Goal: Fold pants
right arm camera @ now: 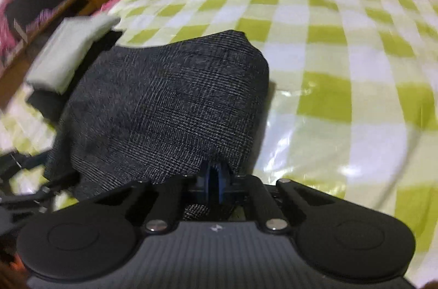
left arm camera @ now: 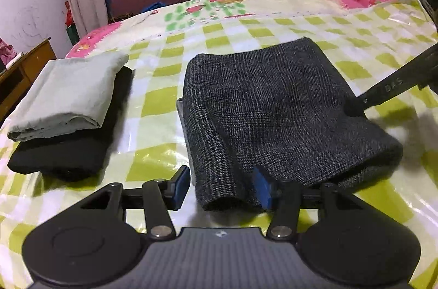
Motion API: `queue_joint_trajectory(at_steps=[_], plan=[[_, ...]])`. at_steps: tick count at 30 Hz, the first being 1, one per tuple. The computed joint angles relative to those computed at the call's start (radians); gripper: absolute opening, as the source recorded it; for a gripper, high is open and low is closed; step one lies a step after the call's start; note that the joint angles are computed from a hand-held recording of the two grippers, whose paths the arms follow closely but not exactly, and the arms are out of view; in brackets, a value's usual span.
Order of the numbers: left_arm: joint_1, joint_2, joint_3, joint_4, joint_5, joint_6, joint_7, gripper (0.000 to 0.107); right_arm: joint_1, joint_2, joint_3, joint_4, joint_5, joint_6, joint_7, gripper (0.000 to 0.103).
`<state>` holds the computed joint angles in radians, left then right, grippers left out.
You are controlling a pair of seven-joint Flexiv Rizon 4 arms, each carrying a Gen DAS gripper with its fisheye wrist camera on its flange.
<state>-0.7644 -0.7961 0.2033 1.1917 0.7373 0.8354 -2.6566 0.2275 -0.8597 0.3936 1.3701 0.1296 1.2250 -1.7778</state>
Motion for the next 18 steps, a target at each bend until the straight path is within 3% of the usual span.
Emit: queue_joint_trajectory(at_steps=[3, 6, 9, 12, 14, 16, 18], plan=[[0.019, 0.006, -0.011, 0.019, -0.020, 0.032, -0.008, 0.069, 0.044, 0.001, -0.046, 0.025, -0.053, 0.048, -0.009, 0.003], [0.017, -0.008, -0.003, 0.000, -0.027, 0.022, -0.014, 0.075, -0.007, -0.030, 0.011, -0.019, -0.027, 0.018, -0.014, 0.001], [-0.013, -0.021, 0.015, -0.033, -0.006, -0.030, -0.005, 0.074, 0.001, -0.019, -0.004, -0.009, -0.012, 0.030, 0.012, 0.005], [-0.051, 0.019, 0.040, -0.003, 0.051, -0.043, -0.043, 0.074, -0.009, 0.011, 0.011, 0.041, 0.007, 0.093, 0.020, 0.023], [-0.055, 0.062, 0.045, 0.042, 0.088, -0.012, -0.094, 0.074, -0.054, 0.021, 0.066, 0.067, 0.046, 0.153, 0.014, 0.045], [-0.025, 0.086, 0.028, 0.068, 0.092, 0.027, -0.126, 0.074, -0.143, -0.005, 0.188, 0.058, 0.098, 0.188, -0.024, 0.072], [0.006, 0.080, 0.014, 0.060, 0.083, 0.040, -0.135, 0.074, -0.173, -0.031, 0.228, 0.015, 0.106, 0.133, -0.026, 0.074]])
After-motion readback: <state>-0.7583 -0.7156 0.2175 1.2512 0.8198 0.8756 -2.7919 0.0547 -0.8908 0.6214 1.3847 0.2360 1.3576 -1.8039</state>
